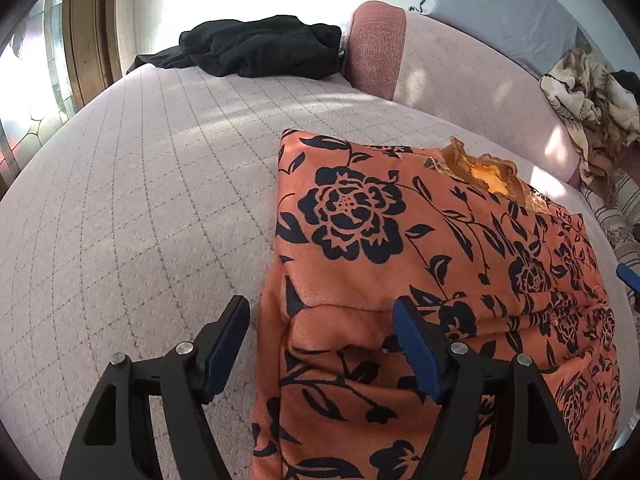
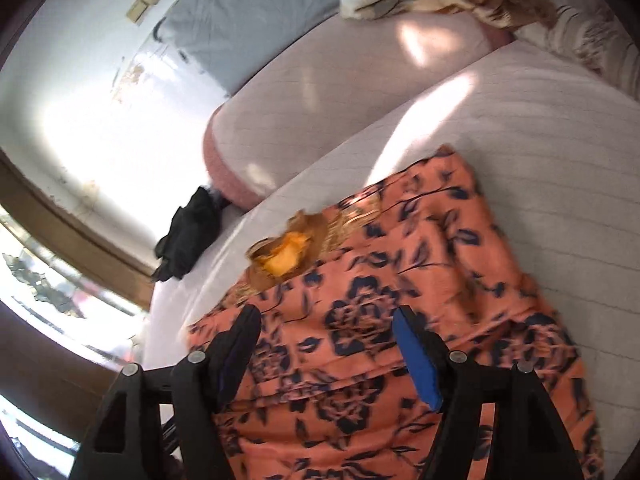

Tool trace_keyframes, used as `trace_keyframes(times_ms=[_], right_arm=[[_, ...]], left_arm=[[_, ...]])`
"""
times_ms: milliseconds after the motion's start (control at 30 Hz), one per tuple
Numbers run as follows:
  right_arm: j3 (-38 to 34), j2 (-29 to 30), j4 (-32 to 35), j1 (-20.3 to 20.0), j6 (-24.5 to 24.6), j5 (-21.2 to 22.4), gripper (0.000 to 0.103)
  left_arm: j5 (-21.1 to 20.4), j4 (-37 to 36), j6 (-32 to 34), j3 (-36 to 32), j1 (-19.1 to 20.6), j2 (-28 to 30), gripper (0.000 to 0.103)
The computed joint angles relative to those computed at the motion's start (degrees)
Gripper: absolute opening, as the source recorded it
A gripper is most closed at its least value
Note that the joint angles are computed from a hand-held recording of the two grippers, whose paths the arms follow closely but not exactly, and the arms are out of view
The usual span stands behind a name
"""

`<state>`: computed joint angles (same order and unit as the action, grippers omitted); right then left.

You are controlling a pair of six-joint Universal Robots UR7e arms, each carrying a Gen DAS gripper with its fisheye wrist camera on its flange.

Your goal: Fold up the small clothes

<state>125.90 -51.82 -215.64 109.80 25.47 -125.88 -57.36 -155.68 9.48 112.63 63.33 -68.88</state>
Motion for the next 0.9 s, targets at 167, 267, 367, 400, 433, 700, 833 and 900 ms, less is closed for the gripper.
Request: trace_keyframes(times_ms=[167, 267, 367, 400, 433, 700, 833, 900], right_arm=[[1.36, 1.56, 4.31, -8.47, 8.85, 5.01, 0.072], [-0.16, 0.94, 2.32, -6.3, 4.62, 5.07, 0.074], [-3.16, 0.84, 2.33, -6.74, -2.34, 10.89, 0.077], [-4.38, 1.36, 2.74, -7.32, -4.26, 10.27, 0.082], [-5.1, 1.29, 5.56, -7.45, -3.82, 7.25, 0.085], [-7.84, 3.29, 4.74, -6.08, -6.54, 4.87, 0.082], [-7.77, 4.26, 10.33, -9.31, -1.23, 0.28, 0.079], [-6.73, 3.44, 6.14, -8.65, 0.25, 1.91, 0.08]], left_arm=[[0.11, 1.87, -2.62, -0.72, 0.58, -0.55, 0.075], [-2.22, -0.56, -3.9, -0.63, 0.87, -1.86, 0.075], [1.41, -0.6, -3.28, -0.74, 0.2, -0.92, 0.075], [3.15, 2.95, -4.95, -2.06, 0.79, 0.41, 0.075], [2.6, 4.11, -5.64, -2.68, 1.38, 0.71, 0.075], [-3.28, 2.52, -8.67, -3.23, 2.57, -1.72, 0.075], [-1.39, 5.64, -7.72, -4.43, 2.54, -0.1, 0.075], [-3.64, 3.86, -7.71, -3.61, 2.5, -1.25, 0.075]])
